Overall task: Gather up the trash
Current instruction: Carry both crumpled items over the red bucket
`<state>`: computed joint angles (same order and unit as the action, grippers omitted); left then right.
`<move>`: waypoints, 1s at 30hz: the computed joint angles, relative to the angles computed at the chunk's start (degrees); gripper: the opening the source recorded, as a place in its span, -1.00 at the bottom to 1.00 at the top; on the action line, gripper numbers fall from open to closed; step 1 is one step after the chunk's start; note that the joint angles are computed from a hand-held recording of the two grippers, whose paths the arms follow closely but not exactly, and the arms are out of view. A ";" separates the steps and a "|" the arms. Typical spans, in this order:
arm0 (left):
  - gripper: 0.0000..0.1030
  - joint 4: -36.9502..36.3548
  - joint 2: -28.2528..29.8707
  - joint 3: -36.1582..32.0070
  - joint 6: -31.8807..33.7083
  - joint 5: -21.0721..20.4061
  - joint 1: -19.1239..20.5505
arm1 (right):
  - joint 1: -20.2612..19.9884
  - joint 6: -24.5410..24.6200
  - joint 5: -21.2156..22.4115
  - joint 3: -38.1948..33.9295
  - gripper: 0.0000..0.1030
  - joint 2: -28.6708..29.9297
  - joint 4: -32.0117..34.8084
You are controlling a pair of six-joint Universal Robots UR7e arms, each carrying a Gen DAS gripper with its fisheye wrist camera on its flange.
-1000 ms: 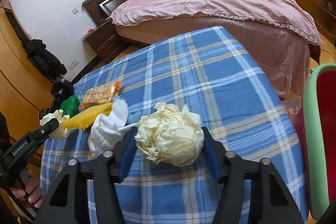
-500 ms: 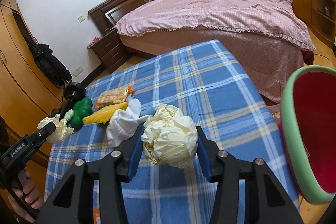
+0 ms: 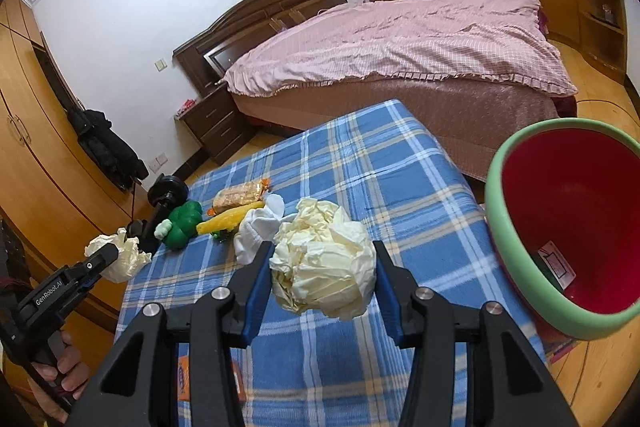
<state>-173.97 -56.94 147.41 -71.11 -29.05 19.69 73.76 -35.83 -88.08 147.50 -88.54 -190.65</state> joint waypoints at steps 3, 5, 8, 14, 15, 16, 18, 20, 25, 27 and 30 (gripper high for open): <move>-0.41 0.87 -0.19 0.05 -0.78 -0.54 -1.09 | -1.09 -0.05 1.05 0.88 -0.02 -2.20 0.78; -0.41 1.33 -0.34 0.00 -1.07 -0.79 -1.58 | -1.73 -0.06 1.58 1.40 -0.02 -3.63 1.40; -0.41 0.93 -0.17 -0.21 -0.70 -1.30 -2.17 | -2.56 -0.10 2.15 2.12 -0.02 -5.79 1.77; -0.41 -0.71 0.76 -0.89 1.97 -1.78 -3.73 | -4.64 0.10 4.19 3.80 -0.02 -10.50 2.10; -0.41 -1.04 0.94 -1.02 2.47 -1.84 -4.01 | -4.99 0.08 4.43 4.04 -0.02 -11.14 2.15; -0.41 -1.42 1.12 -1.18 2.97 -1.93 -4.28 | -5.21 0.13 4.54 4.19 -0.02 -11.73 2.28; -0.41 -2.28 1.50 -1.42 3.77 -2.07 -4.49 | -5.49 0.23 4.61 4.37 -0.02 -12.77 2.77; -0.41 -2.91 1.91 -1.73 4.44 -2.23 -4.64 | -5.73 0.29 4.73 4.56 -0.02 -13.49 2.98; -0.41 -4.67 3.04 -2.67 6.46 -3.24 -4.51 | -6.69 0.15 5.72 4.61 -0.02 -15.37 4.17; -0.41 -4.94 3.43 -3.15 7.04 -3.58 -4.54 | -7.08 0.25 6.15 4.93 -0.02 -16.31 4.44; -0.41 -4.98 4.07 -4.01 7.91 -3.89 -4.58 | -7.66 0.45 6.68 4.88 -0.02 -17.35 5.10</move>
<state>-178.95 -52.88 143.40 -63.20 -32.94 15.12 66.11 -35.39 -81.40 152.37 -105.89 -185.55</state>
